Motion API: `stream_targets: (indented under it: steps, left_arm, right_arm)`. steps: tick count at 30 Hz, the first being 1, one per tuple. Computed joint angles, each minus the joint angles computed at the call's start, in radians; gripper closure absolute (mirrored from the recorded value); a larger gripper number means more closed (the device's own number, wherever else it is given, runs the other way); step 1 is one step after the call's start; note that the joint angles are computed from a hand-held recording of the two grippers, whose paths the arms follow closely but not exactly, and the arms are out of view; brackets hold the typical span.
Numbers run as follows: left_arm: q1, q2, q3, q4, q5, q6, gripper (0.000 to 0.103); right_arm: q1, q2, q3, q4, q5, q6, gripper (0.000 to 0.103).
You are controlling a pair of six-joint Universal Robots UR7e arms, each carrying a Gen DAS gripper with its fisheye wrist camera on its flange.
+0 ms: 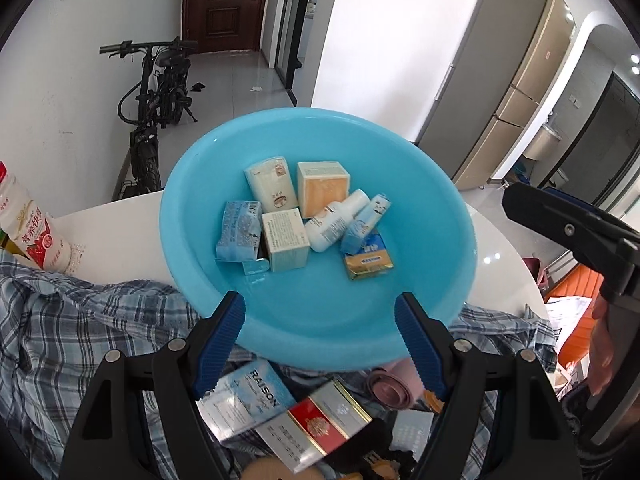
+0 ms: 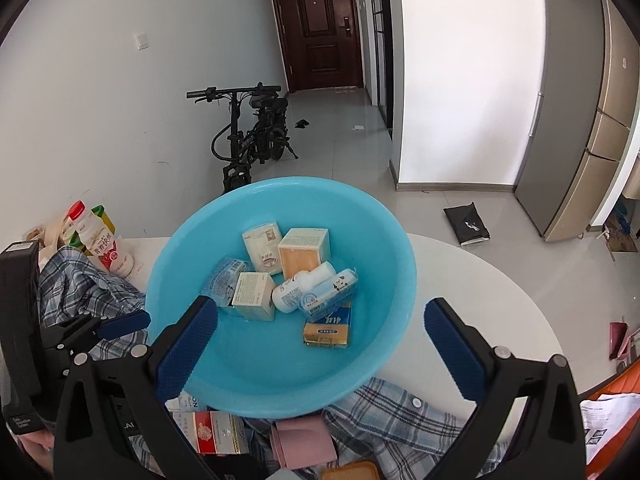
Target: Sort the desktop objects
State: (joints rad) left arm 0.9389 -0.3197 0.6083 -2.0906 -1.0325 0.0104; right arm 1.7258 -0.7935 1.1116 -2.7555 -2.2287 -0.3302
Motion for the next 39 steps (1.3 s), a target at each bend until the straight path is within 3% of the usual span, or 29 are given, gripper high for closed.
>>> stream_targets:
  steps: [13, 18, 25, 34, 39]
  left_arm:
    - [-0.049, -0.189, 0.361, -0.173, -0.003, 0.023, 0.024]
    - [-0.059, -0.249, 0.473, -0.233, 0.006, 0.017, 0.024]
    - [-0.08, -0.33, 0.636, -0.31, 0.059, 0.052, 0.023]
    - [-0.082, -0.429, 0.815, -0.412, 0.035, 0.035, 0.023]
    - [-0.091, -0.442, 0.89, -0.466, 0.09, 0.078, 0.023]
  right_arm:
    - [0.027, -0.125, 0.211, -0.109, -0.026, 0.001, 0.0]
    - [0.047, -0.155, 0.305, -0.193, -0.072, -0.045, 0.0]
    - [0.064, -0.202, 0.42, -0.27, -0.065, -0.07, 0.0]
    - [0.078, -0.225, 0.526, -0.313, -0.055, -0.084, 0.0]
    - [0.078, -0.238, 0.593, -0.346, -0.037, -0.084, 0.0]
